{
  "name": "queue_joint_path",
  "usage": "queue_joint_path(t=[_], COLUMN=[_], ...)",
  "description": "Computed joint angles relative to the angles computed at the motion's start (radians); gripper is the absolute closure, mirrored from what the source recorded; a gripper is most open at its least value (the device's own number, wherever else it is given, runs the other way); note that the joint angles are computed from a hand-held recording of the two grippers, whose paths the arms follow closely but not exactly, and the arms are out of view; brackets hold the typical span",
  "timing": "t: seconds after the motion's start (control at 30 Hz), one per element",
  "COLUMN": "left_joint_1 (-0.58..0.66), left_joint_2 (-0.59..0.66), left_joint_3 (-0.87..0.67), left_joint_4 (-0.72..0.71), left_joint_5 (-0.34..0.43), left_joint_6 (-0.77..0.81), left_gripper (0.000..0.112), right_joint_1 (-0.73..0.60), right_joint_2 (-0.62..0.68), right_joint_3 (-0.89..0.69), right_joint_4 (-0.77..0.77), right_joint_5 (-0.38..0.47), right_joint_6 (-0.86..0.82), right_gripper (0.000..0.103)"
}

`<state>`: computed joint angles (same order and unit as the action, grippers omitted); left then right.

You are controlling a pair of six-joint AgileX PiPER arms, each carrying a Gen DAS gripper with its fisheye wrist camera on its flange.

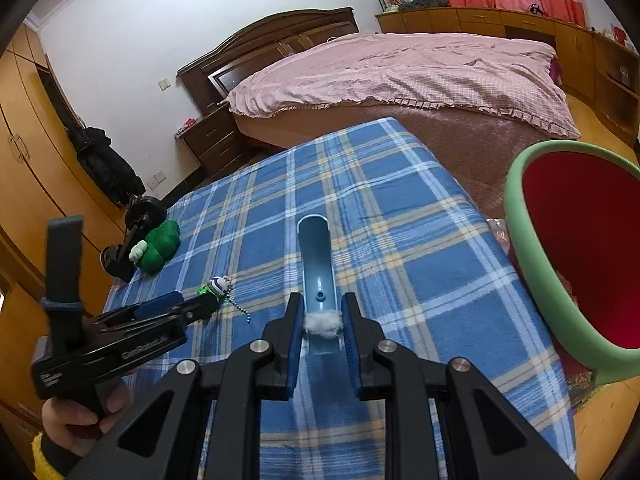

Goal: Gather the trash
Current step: 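Grasp the blue plastic piece with the right tool while the left tool grasps the green figurine, then carry the green figurine and blue plastic piece over the red bin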

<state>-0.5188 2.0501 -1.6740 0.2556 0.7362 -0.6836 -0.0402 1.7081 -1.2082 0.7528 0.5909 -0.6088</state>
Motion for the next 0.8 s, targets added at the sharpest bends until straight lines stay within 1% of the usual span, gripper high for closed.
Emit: queue_joint_path(t=[0.1, 0.13, 0.17, 0.2, 0.27, 0.37, 0.5, 0.67, 0.8], left_joint_1=[-0.004, -0.005, -0.007, -0.009, -0.011, -0.009, -0.005, -0.018, -0.039], left_joint_2=[0.02, 0.024, 0.026, 0.026, 0.027, 0.021, -0.016, -0.098, -0.166], left_joint_3=[-0.019, -0.023, -0.021, -0.019, -0.017, -0.009, 0.052, 0.161, 0.223], left_joint_4=[0.028, 0.032, 0.039, 0.044, 0.041, 0.02, -0.033, -0.016, 0.049], left_joint_5=[-0.001, -0.004, -0.014, -0.022, -0.036, -0.052, -0.108, -0.182, -0.222], left_joint_6=[-0.014, -0.012, -0.014, -0.015, -0.013, -0.015, -0.01, -0.094, -0.195], left_gripper=[0.056, 0.057, 0.064, 0.067, 0.082, 0.082, 0.082, 0.082, 0.082], right_joint_1=[-0.015, -0.019, -0.023, -0.025, -0.025, -0.027, -0.036, -0.051, -0.061], right_joint_2=[0.006, 0.009, 0.013, 0.018, 0.028, 0.028, 0.018, -0.017, -0.059], right_joint_3=[-0.003, -0.004, -0.006, -0.009, -0.014, -0.005, 0.012, 0.036, 0.065], right_joint_4=[0.021, 0.028, 0.033, 0.037, 0.033, 0.037, 0.043, 0.056, 0.08], right_joint_5=[0.007, 0.009, 0.012, 0.014, 0.013, 0.011, 0.009, 0.004, -0.003], right_joint_6=[-0.016, -0.02, -0.024, -0.025, -0.018, -0.02, -0.029, -0.039, -0.06], right_gripper=[0.082, 0.082, 0.082, 0.082, 0.082, 0.082, 0.082, 0.082, 0.082])
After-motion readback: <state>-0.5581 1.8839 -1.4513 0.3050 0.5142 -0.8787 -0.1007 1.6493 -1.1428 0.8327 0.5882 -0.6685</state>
